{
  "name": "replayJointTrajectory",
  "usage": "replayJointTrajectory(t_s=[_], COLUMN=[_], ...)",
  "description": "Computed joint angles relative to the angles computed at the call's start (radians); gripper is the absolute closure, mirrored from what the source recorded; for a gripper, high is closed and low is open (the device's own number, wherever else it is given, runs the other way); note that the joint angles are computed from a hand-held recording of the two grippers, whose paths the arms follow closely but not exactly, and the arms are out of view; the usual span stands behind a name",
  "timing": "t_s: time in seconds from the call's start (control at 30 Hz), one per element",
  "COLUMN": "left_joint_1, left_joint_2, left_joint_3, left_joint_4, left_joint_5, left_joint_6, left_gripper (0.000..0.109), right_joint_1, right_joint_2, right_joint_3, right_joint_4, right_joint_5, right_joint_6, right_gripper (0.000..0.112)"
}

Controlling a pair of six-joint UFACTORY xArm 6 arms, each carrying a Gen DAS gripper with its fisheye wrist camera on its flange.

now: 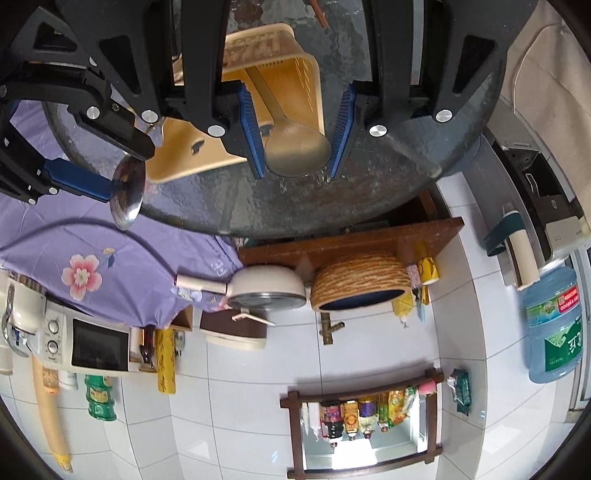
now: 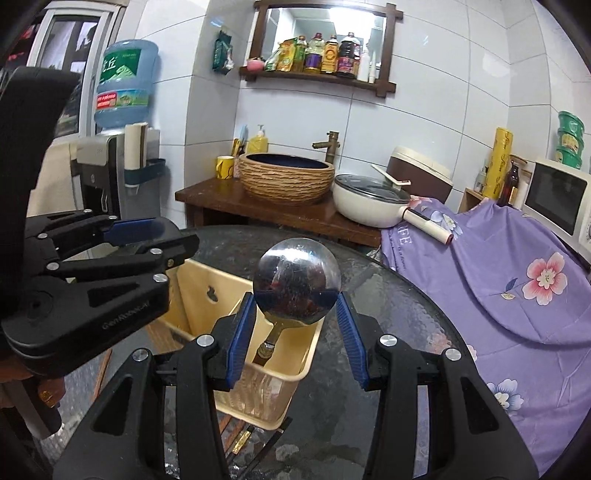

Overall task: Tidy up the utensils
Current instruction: 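Lower both spoons into the beige holder and open both tools, then grasp a brown chopstick with the left tool while the right tool grasps a black chopstick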

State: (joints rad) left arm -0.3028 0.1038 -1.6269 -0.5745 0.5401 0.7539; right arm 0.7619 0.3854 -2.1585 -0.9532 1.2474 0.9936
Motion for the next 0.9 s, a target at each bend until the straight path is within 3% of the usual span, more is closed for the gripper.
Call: replayJointTrajectory(t_s=[0.3, 0.47, 0.6, 0.73, 0.9], left_joint_1=[-0.004, 0.003, 0.016, 0.047, 0.122], left_joint_2=[-0.013, -0.035, -0.086, -0.157, -0.227], left_joint_3=[0.042, 0.064, 0.115, 0.191, 0.289], left_joint_4=[-0.020, -0.058, -0.122, -0.101, -0.002], left_joint_5=[-0.017, -0.023, -0.039, -0.047, 0.022], left_joint_6=[0.069, 0.092, 0.130, 0.087, -0.018], left_gripper=[0.073, 0.060, 0.041, 0.023, 0.021], right_joint_1=[-0.016, -0.006, 0.018, 0.072, 0.135], right_joint_2=[-0.039, -0.077, -0.120, -0.163, -0.213], right_joint_3=[0.068, 0.124, 0.175, 0.213, 0.283], right_joint_4=[0.029, -0.022, -0.076, -0.135, -0.059], right_joint_5=[-0.025, -0.033, -0.036, 0.036, 0.136], right_joint_6=[0.005, 0.038, 0.097, 0.168, 0.251], right_gripper=[0.065, 0.055, 0.048, 0.048, 0.046])
